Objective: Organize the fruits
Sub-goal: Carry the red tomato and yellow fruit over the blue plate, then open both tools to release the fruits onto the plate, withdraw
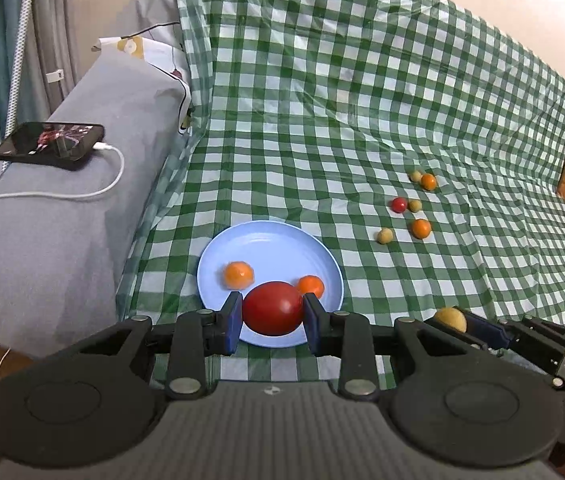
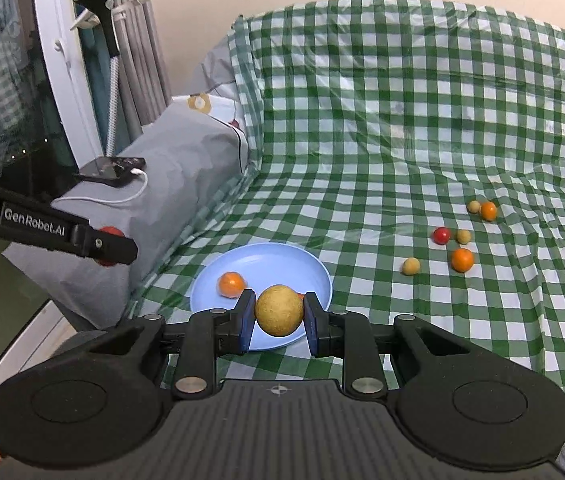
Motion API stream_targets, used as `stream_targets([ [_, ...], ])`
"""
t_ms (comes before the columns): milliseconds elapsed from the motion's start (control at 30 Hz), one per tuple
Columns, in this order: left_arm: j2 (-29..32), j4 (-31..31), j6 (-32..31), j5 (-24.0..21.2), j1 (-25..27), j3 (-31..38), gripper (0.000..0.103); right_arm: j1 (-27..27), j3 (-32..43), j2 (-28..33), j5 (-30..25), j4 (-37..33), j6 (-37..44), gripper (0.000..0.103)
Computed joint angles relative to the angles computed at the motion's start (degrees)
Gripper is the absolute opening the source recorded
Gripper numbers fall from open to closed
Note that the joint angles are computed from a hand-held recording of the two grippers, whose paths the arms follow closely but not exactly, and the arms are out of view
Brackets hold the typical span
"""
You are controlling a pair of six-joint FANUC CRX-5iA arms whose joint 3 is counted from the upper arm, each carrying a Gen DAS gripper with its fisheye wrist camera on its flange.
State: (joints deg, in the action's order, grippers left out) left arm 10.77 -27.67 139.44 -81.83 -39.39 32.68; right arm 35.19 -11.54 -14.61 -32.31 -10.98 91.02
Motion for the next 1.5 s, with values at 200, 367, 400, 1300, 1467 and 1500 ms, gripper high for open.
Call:
stream_targets([
  [200,3.3,3.0,-4.7,1.8,4.3,1.5,0.035,-0.3,4.3,6.2,-0.8,-0.1,1.1,0.027],
  [367,6.4,6.0,-7.7,2.8,7.9,2.5,0.035,-0.5,8.8,11.6,-2.1,-1.0,3.0,0.027],
  [400,6.9,6.2,-8.3,2.9,8.4,2.7,0.035,-0.5,9.7,12.7,-2.2,-1.3,3.7,0.027],
  [1300,17.2,10.2,-18.3,3.7,15.8,5.1,0.102,-1.5,29.4,32.7,-13.6,-6.5,10.5,0.052],
  [1467,13.2,7.8,-16.0,2.7,13.9,2.2,0.102,-1.3,26.4,28.9,-13.4,-4.6,7.7,0.084],
  [1500,12.4,7.3,-14.9,1.9,13.3,1.7,0.102,-1.2,24.9,27.5,-13.4,-3.7,6.5,0.089],
])
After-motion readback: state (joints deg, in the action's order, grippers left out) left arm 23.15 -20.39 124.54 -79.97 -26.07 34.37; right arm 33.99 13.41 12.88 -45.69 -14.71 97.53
